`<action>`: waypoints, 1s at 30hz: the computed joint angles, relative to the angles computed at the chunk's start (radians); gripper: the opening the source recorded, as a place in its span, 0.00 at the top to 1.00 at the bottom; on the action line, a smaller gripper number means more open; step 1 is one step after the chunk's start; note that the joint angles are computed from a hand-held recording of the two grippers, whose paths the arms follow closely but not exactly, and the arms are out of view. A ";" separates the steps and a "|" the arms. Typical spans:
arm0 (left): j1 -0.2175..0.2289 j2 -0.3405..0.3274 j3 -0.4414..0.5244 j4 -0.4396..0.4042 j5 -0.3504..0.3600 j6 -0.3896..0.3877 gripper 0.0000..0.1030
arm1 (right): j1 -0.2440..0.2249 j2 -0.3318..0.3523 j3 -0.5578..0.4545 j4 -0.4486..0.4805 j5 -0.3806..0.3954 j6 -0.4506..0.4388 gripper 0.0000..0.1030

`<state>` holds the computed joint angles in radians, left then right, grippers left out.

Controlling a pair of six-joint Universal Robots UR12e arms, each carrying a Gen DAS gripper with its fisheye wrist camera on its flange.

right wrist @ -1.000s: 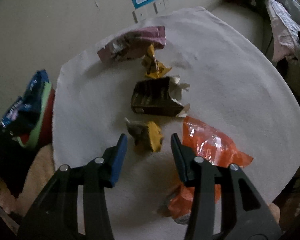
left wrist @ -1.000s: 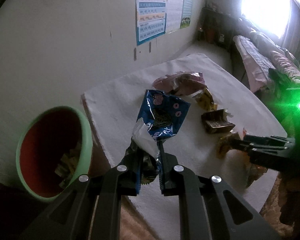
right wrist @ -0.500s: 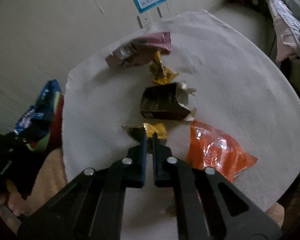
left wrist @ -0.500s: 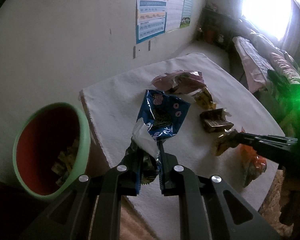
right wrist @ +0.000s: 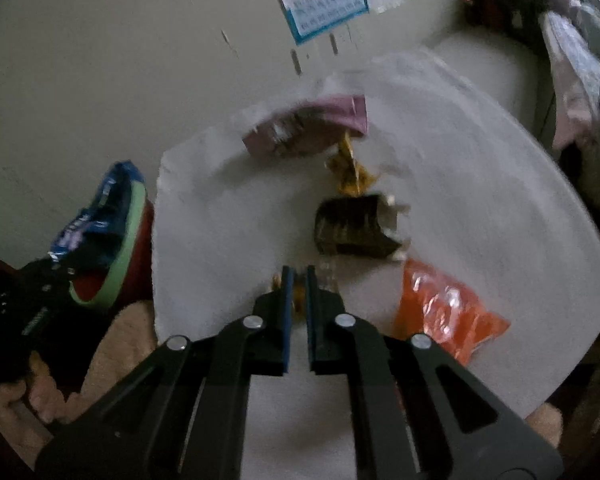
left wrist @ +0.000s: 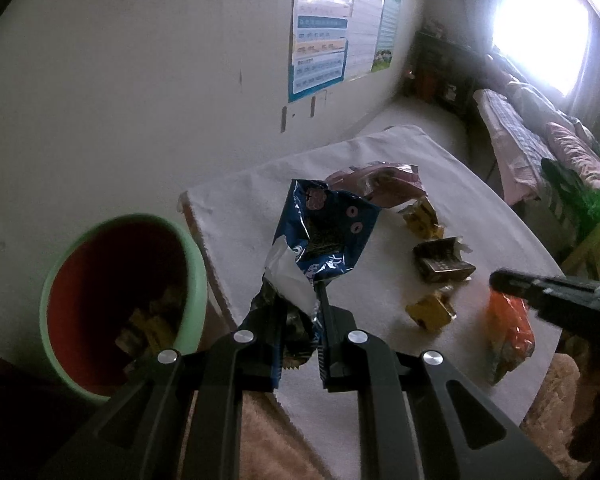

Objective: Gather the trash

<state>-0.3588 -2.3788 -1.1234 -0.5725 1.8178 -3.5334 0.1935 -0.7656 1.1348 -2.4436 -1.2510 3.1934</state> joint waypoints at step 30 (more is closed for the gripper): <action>0.005 0.014 -0.027 -0.001 0.049 -0.022 0.89 | 0.015 0.005 0.003 -0.053 0.082 0.060 0.78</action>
